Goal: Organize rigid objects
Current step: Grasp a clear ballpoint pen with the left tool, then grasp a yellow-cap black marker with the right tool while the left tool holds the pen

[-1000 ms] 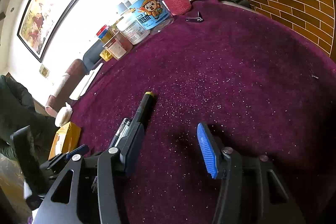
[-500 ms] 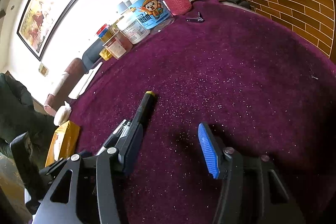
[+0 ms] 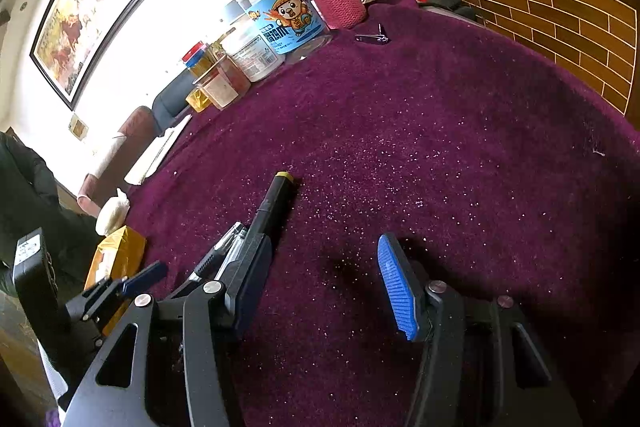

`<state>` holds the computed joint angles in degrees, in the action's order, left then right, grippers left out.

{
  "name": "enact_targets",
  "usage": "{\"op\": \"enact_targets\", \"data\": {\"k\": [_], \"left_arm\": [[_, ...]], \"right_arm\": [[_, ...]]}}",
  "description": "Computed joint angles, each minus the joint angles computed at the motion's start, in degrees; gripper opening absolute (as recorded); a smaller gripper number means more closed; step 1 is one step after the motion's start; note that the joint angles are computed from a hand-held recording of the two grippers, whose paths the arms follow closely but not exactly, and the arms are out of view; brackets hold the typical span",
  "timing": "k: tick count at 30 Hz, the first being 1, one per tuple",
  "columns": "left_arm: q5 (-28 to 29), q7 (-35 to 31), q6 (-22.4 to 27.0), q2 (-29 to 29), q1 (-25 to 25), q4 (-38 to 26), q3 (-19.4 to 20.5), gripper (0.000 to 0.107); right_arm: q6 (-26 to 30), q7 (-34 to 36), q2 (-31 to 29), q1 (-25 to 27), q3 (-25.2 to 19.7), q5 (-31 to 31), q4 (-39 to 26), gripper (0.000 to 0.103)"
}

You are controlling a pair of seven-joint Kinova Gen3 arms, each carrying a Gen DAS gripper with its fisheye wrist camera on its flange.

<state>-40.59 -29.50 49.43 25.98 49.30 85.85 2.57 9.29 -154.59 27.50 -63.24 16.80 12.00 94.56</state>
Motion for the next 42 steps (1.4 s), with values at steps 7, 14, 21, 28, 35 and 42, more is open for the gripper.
{"op": "enact_targets", "data": {"k": [7,14,21,28,35,42], "left_arm": [[8.58,3.59,-13.89,-10.87,-5.47,13.42,1.75,0.006],[3.74,15.73,-18.98,-17.2,-6.85,20.84,3.72,0.006],[8.95,12.02,-20.71,-15.51,-10.07,21.64,6.73,0.006],[10.86,9.78,-20.68,-13.97,-9.14,20.0,5.54,0.006],[10.7,9.62,-17.54,-11.35,-7.9,16.33,3.96,0.007],[11.25,9.14,-19.06,-11.77,-8.12,17.28,3.49,0.007]], "right_arm": [[4.77,1.78,0.05,2.82,-4.11,1.12,-2.73,0.052],[10.38,9.93,1.32,9.76,-16.59,1.19,-9.71,0.052],[23.65,5.9,6.05,6.01,-14.69,5.52,-19.71,0.018],[26.58,3.63,5.64,6.33,-15.46,8.84,-19.34,0.017],[19.69,8.11,5.21,12.66,-21.24,3.02,-17.61,0.019],[30.5,10.27,9.41,3.9,-12.41,3.07,-26.21,0.021]]}}
